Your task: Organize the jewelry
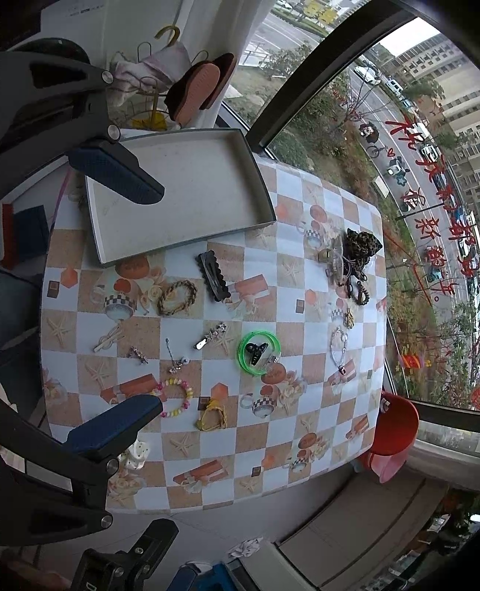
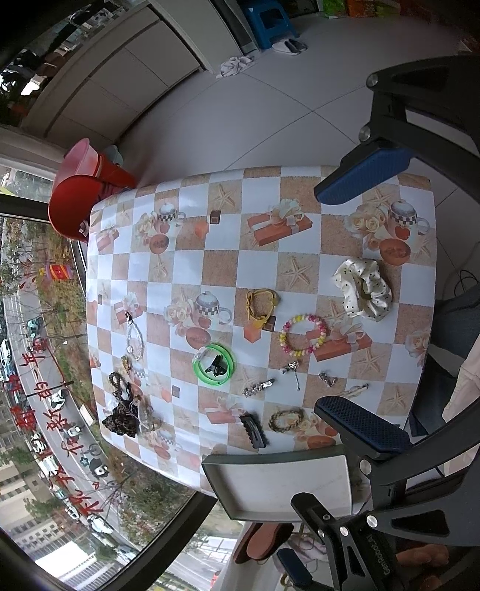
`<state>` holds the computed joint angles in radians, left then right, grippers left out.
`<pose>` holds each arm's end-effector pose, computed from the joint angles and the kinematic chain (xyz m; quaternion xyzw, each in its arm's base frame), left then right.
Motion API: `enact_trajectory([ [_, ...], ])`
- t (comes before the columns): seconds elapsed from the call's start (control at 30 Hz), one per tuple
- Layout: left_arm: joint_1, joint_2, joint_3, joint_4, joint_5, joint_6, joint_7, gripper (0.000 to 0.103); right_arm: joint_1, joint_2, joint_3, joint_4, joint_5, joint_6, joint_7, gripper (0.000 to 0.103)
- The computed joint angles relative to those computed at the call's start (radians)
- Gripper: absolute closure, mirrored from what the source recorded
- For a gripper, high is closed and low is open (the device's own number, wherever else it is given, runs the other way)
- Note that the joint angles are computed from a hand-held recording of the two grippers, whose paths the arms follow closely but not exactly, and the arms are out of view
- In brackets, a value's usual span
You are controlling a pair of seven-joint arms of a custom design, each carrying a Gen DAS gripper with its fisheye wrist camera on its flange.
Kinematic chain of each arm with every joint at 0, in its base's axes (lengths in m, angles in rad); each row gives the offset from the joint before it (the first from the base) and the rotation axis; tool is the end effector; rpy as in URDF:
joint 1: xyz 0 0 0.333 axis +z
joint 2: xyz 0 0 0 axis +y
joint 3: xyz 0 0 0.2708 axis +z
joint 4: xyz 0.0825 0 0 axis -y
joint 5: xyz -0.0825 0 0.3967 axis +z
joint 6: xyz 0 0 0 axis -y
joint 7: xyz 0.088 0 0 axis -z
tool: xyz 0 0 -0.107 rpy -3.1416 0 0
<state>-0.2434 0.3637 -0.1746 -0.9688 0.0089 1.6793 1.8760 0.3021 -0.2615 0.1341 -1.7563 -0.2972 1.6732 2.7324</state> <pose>0.6117 -0.2404 0.6625 -0.4150 0.8925 -0.1472 0.0980 0.4661 0.1951 0.6425 -0.4043 0.8954 -0.1641 0.0888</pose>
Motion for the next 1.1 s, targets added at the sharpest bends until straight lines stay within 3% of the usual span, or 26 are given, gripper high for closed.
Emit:
enact_trajectory([
  [1.1,-0.015,0.060,0.009,0.083,0.020,-0.036,-0.017,0.000,-0.003,0.013,-0.005,0.008,0.011,0.005,0.000,0.000],
])
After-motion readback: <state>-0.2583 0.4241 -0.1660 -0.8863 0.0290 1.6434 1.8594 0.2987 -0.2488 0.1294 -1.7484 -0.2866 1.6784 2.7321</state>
